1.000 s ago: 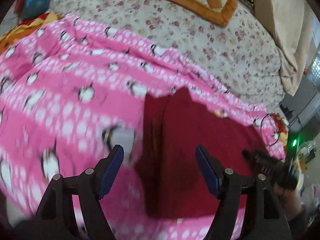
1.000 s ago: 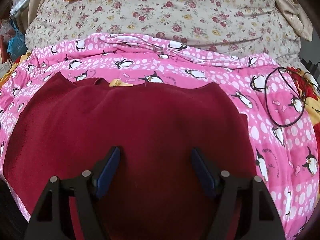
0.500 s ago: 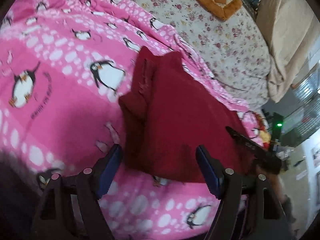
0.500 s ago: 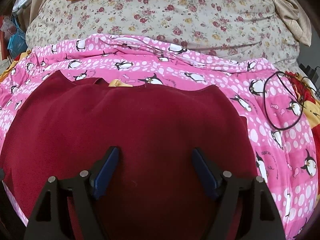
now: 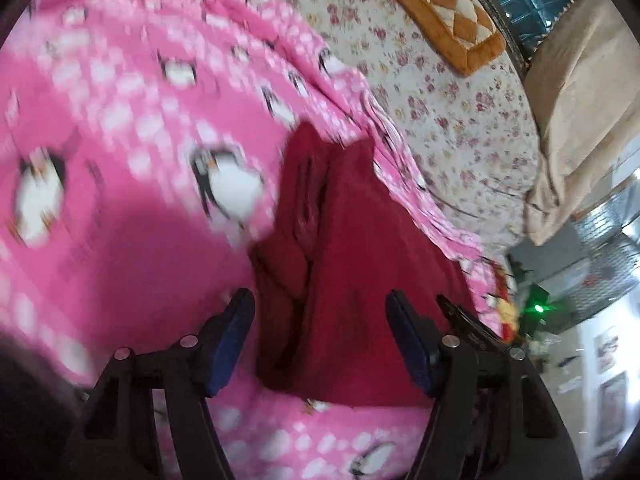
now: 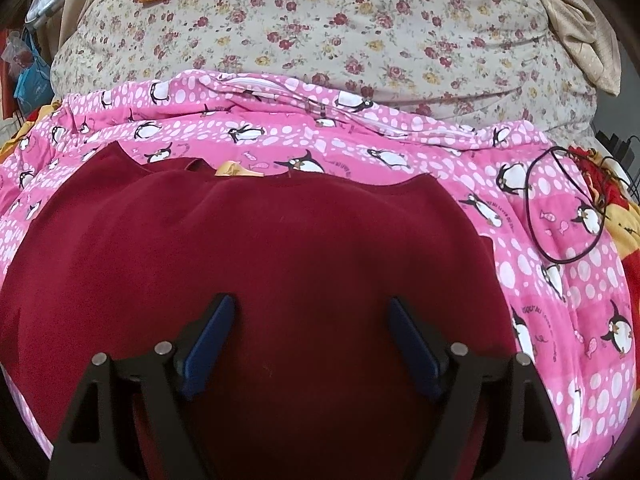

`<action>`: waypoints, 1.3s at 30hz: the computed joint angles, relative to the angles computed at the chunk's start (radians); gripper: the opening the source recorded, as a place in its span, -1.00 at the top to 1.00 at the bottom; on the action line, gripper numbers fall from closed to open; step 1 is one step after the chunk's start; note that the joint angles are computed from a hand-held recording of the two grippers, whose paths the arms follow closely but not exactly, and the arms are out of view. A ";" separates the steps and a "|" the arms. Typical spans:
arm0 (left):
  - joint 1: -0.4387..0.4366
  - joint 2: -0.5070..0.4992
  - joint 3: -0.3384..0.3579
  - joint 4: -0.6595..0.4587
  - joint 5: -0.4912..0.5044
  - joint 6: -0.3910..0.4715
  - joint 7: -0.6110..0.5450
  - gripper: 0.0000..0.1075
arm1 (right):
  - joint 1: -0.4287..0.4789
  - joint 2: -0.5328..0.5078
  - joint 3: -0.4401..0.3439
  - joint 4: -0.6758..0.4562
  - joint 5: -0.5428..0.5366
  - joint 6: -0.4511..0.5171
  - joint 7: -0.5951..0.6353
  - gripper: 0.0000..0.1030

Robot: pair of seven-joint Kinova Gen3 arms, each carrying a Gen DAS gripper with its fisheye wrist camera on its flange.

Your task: Fold small clothes

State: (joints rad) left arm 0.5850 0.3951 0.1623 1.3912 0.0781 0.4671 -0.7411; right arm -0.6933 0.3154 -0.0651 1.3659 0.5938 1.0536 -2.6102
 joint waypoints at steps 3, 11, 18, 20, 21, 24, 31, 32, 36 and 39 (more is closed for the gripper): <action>0.053 0.006 -0.090 -0.062 -0.078 0.077 0.051 -0.12 | 0.001 0.000 0.000 -0.001 -0.001 0.002 0.001 -0.62; -0.203 0.216 0.192 -0.334 0.088 0.249 -0.241 -0.12 | -0.001 0.001 0.000 -0.005 -0.001 0.007 0.000 -0.62; -0.189 0.272 0.134 -0.426 0.268 0.330 -0.409 -0.09 | -0.004 0.003 0.000 -0.010 -0.001 0.013 -0.003 -0.63; -0.205 0.285 0.137 -0.437 0.306 0.346 -0.426 0.02 | -0.004 0.003 0.000 -0.010 0.000 0.013 -0.003 -0.62; -0.202 0.296 0.137 -0.463 0.301 0.378 -0.439 0.14 | -0.004 0.003 0.000 -0.010 0.000 0.013 -0.003 -0.62; -0.177 0.313 0.116 -0.528 0.292 0.459 -0.484 0.32 | -0.004 0.003 0.000 -0.011 -0.001 0.015 -0.002 -0.63; -0.183 0.377 0.107 -0.624 0.337 0.531 -0.509 0.28 | -0.003 0.002 0.000 -0.011 -0.001 0.015 -0.001 -0.64; -0.197 0.364 0.116 -0.589 0.363 0.504 -0.514 0.28 | -0.002 0.001 0.000 -0.010 -0.002 0.014 0.001 -0.64; -0.220 0.314 0.148 -0.493 0.392 0.446 -0.594 0.29 | -0.004 0.004 0.000 -0.013 -0.002 0.017 -0.002 -0.64; -0.202 0.344 0.115 -0.538 0.398 0.463 -0.555 0.29 | -0.005 0.005 0.000 -0.015 -0.001 0.019 -0.002 -0.65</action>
